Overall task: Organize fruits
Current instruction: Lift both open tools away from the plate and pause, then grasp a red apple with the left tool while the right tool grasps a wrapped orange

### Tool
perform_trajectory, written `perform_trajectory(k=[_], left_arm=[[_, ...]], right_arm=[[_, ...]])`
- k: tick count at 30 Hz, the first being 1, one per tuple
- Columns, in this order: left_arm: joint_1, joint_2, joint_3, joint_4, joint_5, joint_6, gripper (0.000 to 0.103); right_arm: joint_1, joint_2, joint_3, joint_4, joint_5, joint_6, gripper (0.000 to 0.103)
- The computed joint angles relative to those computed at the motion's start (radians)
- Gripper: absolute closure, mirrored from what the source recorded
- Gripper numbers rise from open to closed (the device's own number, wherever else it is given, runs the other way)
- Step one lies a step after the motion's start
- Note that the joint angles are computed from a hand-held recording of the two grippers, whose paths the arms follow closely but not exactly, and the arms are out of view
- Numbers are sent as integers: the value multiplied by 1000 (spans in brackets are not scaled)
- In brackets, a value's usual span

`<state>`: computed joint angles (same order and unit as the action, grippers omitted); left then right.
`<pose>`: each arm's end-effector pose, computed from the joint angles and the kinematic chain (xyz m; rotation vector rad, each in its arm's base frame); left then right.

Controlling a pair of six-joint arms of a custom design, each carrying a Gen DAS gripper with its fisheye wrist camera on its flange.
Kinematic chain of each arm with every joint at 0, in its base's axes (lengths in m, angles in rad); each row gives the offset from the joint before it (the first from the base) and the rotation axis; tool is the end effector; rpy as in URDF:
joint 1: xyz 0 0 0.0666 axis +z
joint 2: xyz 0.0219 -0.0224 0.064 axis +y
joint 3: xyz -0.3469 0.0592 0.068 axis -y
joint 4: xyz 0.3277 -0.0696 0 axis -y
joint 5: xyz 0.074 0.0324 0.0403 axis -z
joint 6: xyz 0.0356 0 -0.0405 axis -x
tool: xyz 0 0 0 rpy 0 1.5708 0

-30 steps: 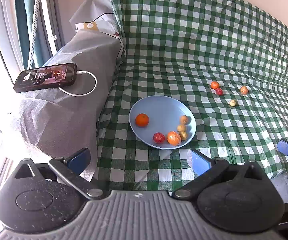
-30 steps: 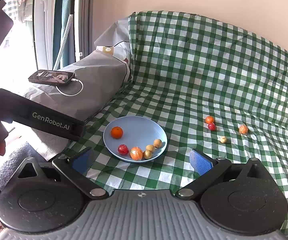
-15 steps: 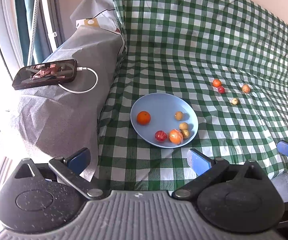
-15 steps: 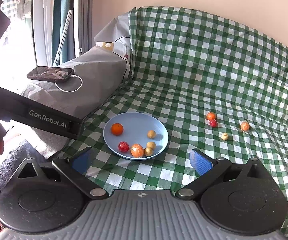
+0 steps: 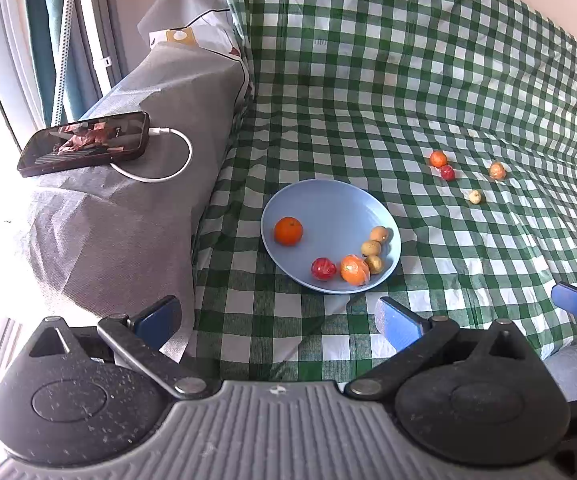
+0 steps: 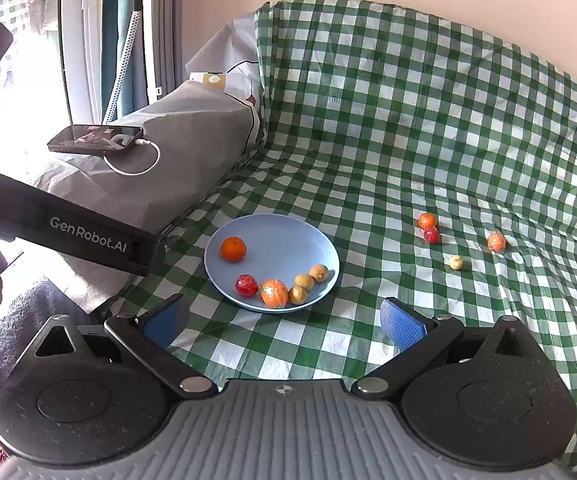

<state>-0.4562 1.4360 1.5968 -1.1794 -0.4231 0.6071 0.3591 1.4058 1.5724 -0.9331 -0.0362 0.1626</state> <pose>0.3849 -0.1731 0.4452 -0.3344 2.4395 0.1020 0.4060 0.1533 0.4622 -0.6211 2.2570 0.1398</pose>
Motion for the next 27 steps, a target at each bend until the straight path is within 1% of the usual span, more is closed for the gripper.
perform_trajectory(k=[11,15,18,21,23,25,27], left_arm=[[10,60,58,-20,21,-25,0],[8,112,114,-45,23,-42,0],[7,171,182,-74,35,-64,0],[9,245,278,-101,69,-75,0],[10,315,374,-124,96,-84,0],[9,407,505,-157,113,-99,0],[10,530,692,-215,130,-114,0]], right_arm=[[-38,51,38,-8,-14,-7,2],[-67,70,46,11,-12,-13,2],[-104,90,53,26,-7,-20,2],[-150,118,69,42,9,-26,2],[-188,145,90,53,17,-32,2],[-232,185,126,68,27,-36,2],[-271,234,170,90,35,-35,2]])
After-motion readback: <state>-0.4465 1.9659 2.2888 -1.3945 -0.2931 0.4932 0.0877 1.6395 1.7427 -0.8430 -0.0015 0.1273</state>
